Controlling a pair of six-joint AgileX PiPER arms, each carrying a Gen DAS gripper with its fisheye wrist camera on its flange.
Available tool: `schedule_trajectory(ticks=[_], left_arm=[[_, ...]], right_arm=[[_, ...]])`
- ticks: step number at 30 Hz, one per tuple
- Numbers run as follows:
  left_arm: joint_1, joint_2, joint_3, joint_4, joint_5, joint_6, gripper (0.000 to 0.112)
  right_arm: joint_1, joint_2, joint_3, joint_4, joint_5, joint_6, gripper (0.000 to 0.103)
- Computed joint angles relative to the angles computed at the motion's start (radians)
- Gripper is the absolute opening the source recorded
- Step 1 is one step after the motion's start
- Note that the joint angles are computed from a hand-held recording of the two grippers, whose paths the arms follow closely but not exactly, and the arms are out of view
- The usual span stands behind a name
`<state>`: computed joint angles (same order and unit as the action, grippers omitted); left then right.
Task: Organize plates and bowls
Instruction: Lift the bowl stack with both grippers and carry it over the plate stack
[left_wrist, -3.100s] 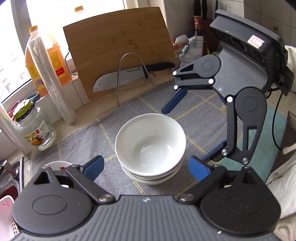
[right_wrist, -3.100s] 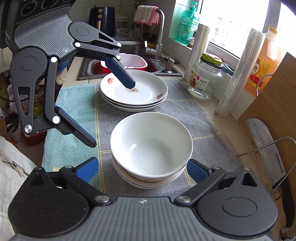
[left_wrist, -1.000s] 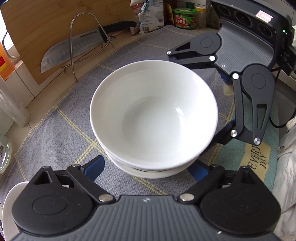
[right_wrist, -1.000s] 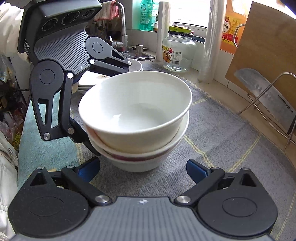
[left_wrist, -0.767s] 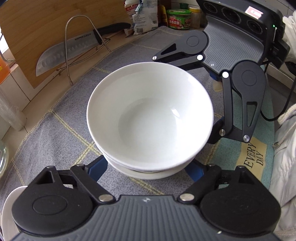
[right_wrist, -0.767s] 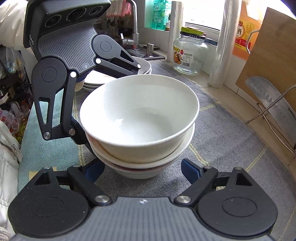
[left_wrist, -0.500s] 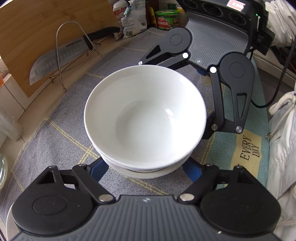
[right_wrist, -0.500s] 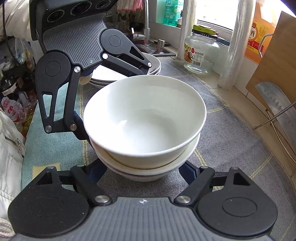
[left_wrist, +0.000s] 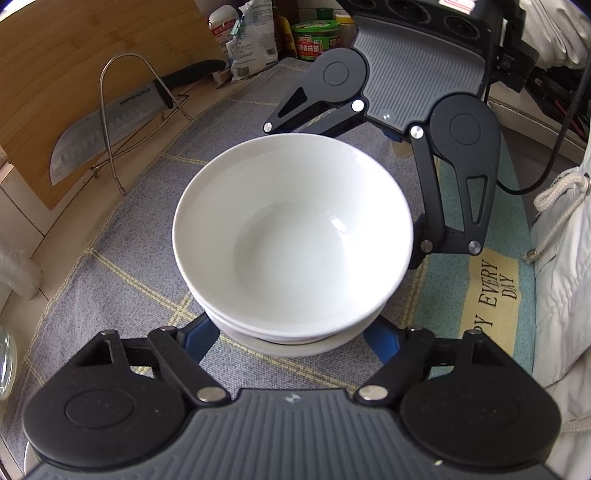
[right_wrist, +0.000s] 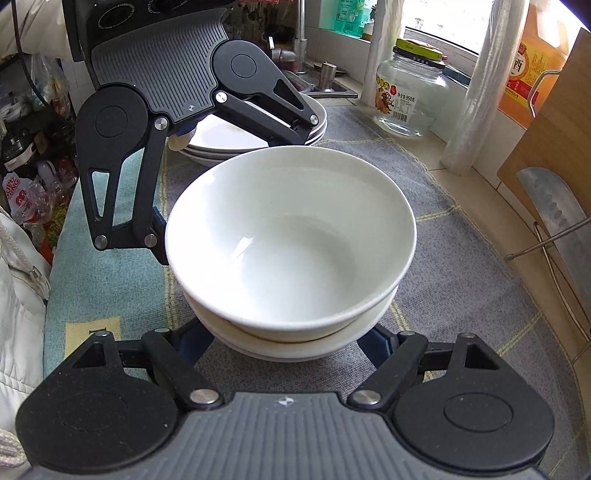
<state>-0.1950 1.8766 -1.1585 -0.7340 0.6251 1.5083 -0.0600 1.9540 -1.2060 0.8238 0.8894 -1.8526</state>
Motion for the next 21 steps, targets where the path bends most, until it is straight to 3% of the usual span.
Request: schedule_trajectory(ticks=[21], left_arm=[[-0.003,-0.072,0.085,-0.042,-0.018,0.038,0.083]], right_arm=[[0.046,-0.063,0.030,-0.086,-0.016,0.121,0.086]])
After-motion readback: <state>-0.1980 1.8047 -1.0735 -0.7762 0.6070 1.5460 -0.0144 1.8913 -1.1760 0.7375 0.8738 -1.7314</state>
